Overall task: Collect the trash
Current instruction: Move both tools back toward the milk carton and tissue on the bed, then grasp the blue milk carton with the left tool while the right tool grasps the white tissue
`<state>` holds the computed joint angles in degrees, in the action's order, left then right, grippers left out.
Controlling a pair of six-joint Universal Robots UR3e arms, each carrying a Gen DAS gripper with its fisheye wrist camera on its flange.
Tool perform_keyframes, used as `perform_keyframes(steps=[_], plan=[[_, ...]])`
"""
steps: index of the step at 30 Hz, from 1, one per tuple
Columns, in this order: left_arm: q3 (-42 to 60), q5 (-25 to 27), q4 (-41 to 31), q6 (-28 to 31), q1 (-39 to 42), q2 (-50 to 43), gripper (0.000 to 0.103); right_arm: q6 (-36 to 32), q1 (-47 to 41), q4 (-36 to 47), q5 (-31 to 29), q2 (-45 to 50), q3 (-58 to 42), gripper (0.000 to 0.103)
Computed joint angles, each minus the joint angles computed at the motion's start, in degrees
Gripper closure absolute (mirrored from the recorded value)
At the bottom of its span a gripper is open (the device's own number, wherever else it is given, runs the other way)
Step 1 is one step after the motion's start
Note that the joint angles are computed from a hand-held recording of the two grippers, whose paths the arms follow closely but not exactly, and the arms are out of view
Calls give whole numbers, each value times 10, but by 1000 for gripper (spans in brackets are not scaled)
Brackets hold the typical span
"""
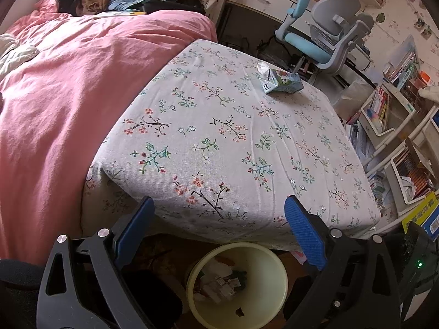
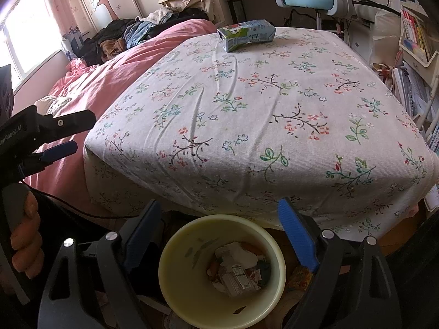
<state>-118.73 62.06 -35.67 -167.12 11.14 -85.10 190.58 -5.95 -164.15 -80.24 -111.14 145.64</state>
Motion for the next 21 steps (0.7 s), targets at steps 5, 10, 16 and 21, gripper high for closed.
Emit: perform_keyframes(steps=[5,10,16,21], plan=[[-1,0,1,0,0,0,11,0,1,-2,-1,0,0,19],[0,-4,-2,1,3,0,11,1,-3,-3,4,-1,2,19],[54,-1,1,-28,0,-42,11,4,-47,4,55,-9,-16,19],[165,29,-4,-57,-34,-126,11,12,-85,-16,81,75,-119,17]])
